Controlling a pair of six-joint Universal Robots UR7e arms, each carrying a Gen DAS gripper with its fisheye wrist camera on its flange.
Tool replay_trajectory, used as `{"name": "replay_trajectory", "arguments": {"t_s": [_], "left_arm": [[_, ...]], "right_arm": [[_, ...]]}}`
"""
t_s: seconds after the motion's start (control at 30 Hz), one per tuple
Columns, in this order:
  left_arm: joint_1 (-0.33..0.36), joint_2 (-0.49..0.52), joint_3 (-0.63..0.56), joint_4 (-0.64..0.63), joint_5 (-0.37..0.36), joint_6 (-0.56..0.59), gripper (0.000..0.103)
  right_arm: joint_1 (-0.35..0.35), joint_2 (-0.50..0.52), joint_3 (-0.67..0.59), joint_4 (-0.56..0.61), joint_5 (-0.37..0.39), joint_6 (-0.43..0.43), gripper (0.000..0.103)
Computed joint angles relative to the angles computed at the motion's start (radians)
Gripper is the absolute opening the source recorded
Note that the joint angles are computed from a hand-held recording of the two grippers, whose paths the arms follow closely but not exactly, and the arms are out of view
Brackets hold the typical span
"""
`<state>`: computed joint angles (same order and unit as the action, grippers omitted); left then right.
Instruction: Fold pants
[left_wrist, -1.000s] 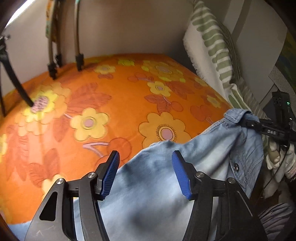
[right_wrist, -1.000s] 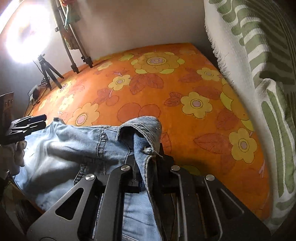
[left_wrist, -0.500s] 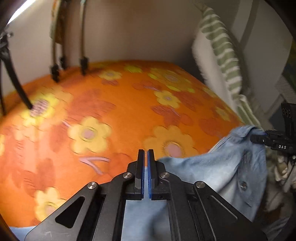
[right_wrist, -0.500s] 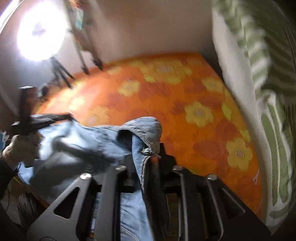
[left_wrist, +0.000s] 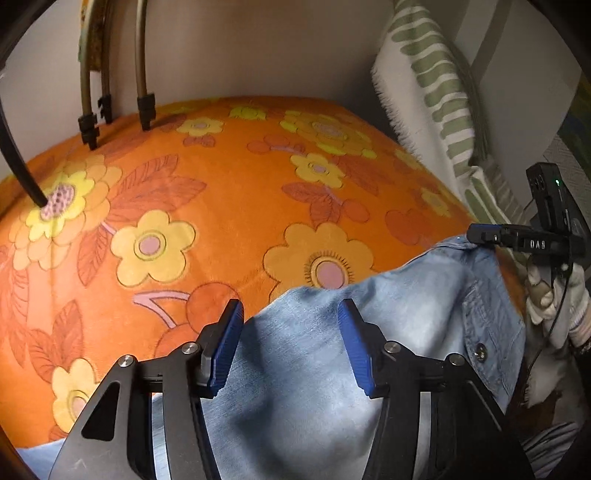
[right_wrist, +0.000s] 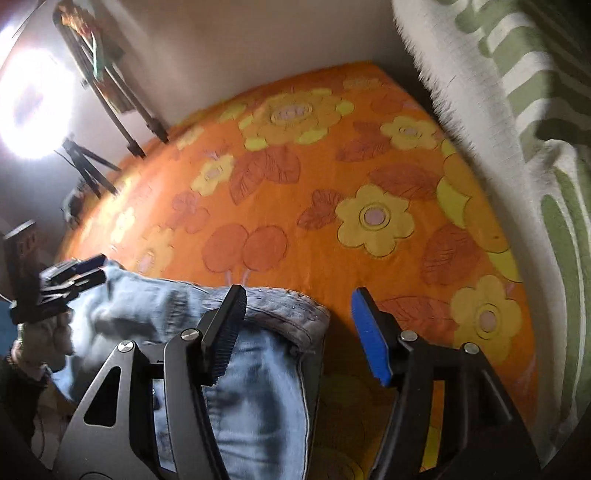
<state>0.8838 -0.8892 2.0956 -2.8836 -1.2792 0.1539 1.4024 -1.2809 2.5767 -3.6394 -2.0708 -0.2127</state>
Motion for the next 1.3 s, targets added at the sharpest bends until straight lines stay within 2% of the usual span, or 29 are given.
{"name": "replay_trajectory", "arguments": {"t_s": [0.03,0.1,0.13,0.17,0.23,0.3,0.37,0.43,0.57,0.63,0.73,0.77,0.97,1.2,1.3], "left_arm": [[0.002,0.003,-0.001,0.0,-0.005,0.0,0.051],[0.003,0.006,0.007,-0.021,-0.016,0.017,0.031],[0.002,0.007,0.011,-0.033,-0.02,0.029,0.017],[-0.011,0.013,0.022,-0.073,0.018,0.033,0.015],[-0.048,0.044,0.033,-0.143,0.156,0.024,0.011],[-0.053,0.05,0.029,-0.16,0.185,0.009,0.011],[-0.05,0.032,0.038,-0.176,0.176,0.008,0.011],[-0.05,-0.002,0.052,-0.18,0.178,0.022,0.011],[-0.049,-0.096,0.083,-0.146,0.177,0.015,0.011],[-0.053,-0.16,0.112,-0.125,0.171,0.012,0.011],[-0.075,-0.235,0.163,-0.114,0.194,0.017,0.03],[-0.084,-0.276,0.189,-0.104,0.203,0.015,0.031],[-0.129,-0.502,0.307,0.003,0.262,-0.025,0.036],[-0.17,-0.824,0.412,0.176,0.355,-0.133,0.037],[-0.187,-0.957,0.442,0.273,0.406,-0.194,0.037]], "right_arm": [[0.008,0.021,-0.007,-0.007,-0.015,-0.004,0.062],[0.011,0.032,-0.008,-0.011,-0.01,-0.008,0.06],[0.015,0.033,-0.004,-0.016,0.004,-0.015,0.047],[0.027,0.037,-0.005,-0.013,-0.007,-0.017,0.036],[0.073,0.089,-0.019,-0.078,-0.104,-0.047,0.025],[0.117,0.153,-0.045,-0.149,-0.228,-0.07,0.021],[0.142,0.173,-0.055,-0.183,-0.285,-0.073,0.021],[0.166,0.154,-0.043,-0.191,-0.283,-0.072,0.022],[0.243,0.142,-0.032,-0.217,-0.314,-0.097,0.03],[0.277,0.13,-0.029,-0.202,-0.307,-0.091,0.031],[0.326,0.114,-0.026,-0.165,-0.283,-0.079,0.038],[0.353,0.119,-0.027,-0.162,-0.287,-0.08,0.042],[0.497,0.158,-0.057,-0.118,-0.329,-0.053,0.043],[0.636,0.214,-0.121,-0.062,-0.332,0.0,0.045],[0.689,0.263,-0.159,-0.041,-0.311,0.013,0.045]]}}
